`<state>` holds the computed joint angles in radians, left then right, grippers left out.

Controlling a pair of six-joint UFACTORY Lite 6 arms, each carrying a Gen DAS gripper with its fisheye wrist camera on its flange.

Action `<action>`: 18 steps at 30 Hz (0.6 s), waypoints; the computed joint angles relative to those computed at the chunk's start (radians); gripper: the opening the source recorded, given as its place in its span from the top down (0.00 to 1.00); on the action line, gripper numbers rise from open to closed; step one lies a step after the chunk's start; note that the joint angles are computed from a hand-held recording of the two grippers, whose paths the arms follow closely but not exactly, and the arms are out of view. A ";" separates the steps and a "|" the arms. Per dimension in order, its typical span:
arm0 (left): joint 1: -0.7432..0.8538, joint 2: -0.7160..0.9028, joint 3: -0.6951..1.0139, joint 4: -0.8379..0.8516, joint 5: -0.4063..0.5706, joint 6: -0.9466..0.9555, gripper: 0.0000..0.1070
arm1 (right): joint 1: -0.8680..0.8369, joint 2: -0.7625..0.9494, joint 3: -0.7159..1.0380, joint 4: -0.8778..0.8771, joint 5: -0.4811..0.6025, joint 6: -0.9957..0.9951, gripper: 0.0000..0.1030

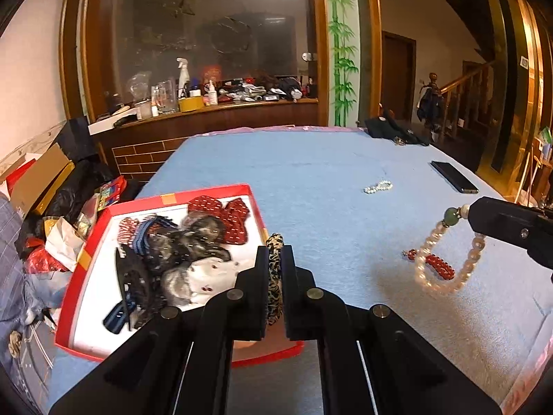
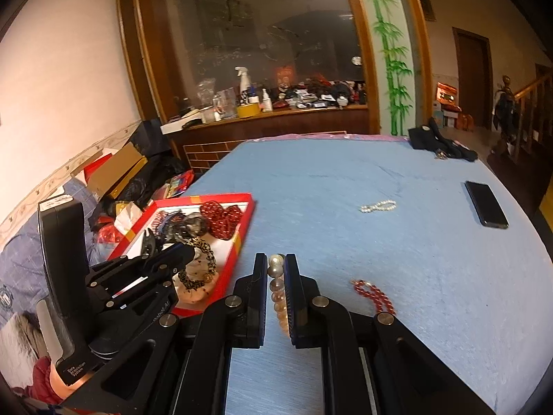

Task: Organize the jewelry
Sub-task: 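Carry the pearl bracelet in right tool while left carries the hair tie toward the box, then open the left tool over the box while right lowers the pearl bracelet in and opens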

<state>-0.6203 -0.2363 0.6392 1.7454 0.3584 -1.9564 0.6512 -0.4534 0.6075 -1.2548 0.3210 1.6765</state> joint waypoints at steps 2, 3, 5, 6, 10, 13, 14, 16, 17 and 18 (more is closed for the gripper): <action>0.024 -0.034 -0.016 -0.010 -0.012 0.018 0.94 | 0.025 0.030 0.031 -0.012 0.010 0.011 0.90; 0.040 -0.046 -0.021 -0.009 -0.019 0.021 0.94 | 0.033 0.044 0.044 -0.018 0.013 0.017 0.90; 0.073 -0.080 -0.036 -0.019 -0.033 0.040 0.94 | 0.053 0.079 0.079 -0.027 0.017 0.021 0.90; 0.087 -0.094 -0.043 -0.029 -0.037 0.053 0.94 | 0.065 0.102 0.102 -0.036 0.020 0.027 0.90; 0.157 -0.134 -0.063 -0.044 -0.061 0.083 0.94 | 0.102 0.187 0.179 -0.062 0.024 0.046 0.90; 0.229 -0.148 -0.074 -0.022 -0.096 0.078 0.94 | 0.122 0.261 0.242 -0.071 0.017 0.049 0.90; 0.259 -0.151 -0.079 -0.009 -0.110 0.073 0.94 | 0.125 0.281 0.261 -0.071 0.013 0.046 0.90; 0.304 -0.147 -0.083 0.043 -0.132 0.033 0.94 | 0.132 0.326 0.302 -0.072 0.004 0.041 0.90; 0.335 -0.146 -0.086 0.076 -0.146 0.008 0.94 | 0.135 0.345 0.320 -0.068 0.000 0.034 0.90; 0.357 -0.144 -0.089 0.104 -0.154 -0.016 0.94 | 0.138 0.365 0.339 -0.068 -0.005 0.031 0.90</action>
<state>-0.2636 -0.3802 0.5500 1.8494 0.2047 -1.9720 0.7891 -0.0889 0.9463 -1.3225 0.3164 1.7075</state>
